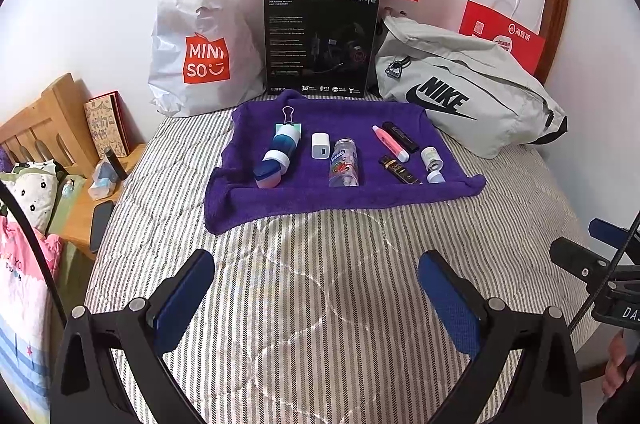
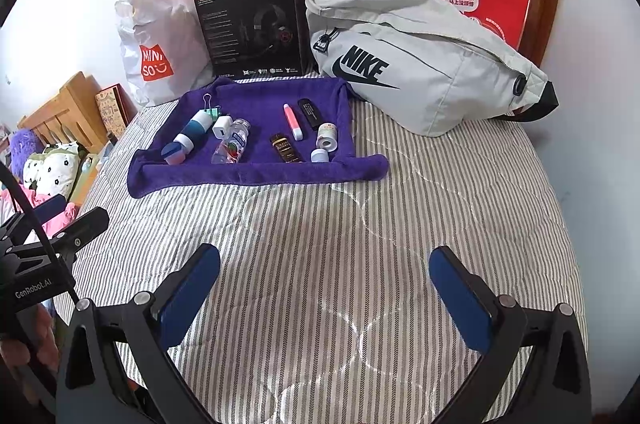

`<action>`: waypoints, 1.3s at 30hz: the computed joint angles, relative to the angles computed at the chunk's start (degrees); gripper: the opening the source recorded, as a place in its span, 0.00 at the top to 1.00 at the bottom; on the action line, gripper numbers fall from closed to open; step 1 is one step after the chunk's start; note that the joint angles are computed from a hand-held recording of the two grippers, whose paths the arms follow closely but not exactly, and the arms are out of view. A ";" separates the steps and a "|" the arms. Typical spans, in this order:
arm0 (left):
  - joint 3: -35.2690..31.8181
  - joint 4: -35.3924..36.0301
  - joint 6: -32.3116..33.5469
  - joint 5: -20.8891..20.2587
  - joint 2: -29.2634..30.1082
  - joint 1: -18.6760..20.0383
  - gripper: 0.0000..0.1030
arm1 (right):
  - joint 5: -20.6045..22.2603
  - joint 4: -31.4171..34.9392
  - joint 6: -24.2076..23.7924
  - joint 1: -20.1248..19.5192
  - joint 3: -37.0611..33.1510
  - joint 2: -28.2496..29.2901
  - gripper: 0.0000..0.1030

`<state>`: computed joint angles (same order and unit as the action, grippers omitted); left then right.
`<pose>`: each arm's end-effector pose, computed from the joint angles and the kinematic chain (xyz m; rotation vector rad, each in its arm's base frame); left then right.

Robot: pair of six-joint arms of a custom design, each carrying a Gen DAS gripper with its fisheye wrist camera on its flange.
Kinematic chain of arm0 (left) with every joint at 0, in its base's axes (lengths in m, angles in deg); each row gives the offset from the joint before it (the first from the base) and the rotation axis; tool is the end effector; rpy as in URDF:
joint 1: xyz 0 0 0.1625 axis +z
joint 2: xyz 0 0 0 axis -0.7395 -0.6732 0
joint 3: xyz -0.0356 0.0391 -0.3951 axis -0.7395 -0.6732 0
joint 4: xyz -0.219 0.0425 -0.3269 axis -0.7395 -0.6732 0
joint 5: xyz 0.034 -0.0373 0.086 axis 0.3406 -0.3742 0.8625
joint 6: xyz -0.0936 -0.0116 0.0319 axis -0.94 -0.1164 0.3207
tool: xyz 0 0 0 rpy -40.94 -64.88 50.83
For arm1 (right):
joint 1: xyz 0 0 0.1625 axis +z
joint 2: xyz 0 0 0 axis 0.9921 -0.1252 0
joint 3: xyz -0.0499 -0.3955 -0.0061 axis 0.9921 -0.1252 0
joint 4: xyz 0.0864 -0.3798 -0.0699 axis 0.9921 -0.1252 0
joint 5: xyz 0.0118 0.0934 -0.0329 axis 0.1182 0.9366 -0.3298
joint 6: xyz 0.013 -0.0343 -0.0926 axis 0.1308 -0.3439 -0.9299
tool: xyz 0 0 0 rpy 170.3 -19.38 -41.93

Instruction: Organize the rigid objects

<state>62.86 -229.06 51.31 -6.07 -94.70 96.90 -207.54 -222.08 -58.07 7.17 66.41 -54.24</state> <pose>-0.3899 -0.7630 0.0344 0.7242 2.3138 -0.7524 0.0724 -0.7059 0.3607 0.0453 -2.2501 0.8709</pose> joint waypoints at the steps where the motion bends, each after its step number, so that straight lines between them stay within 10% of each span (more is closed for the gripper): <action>1: -0.04 0.09 -0.06 0.01 0.01 0.00 0.00 | 0.00 0.00 0.00 0.00 0.00 0.00 0.00; 39: 0.65 -0.92 -0.80 0.33 -0.22 -0.35 0.00 | -0.18 -1.58 -0.96 0.08 1.06 -0.70 0.00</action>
<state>63.51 -229.98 50.51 -5.73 -94.92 96.55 -207.72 -223.66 -59.03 7.25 67.47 -54.94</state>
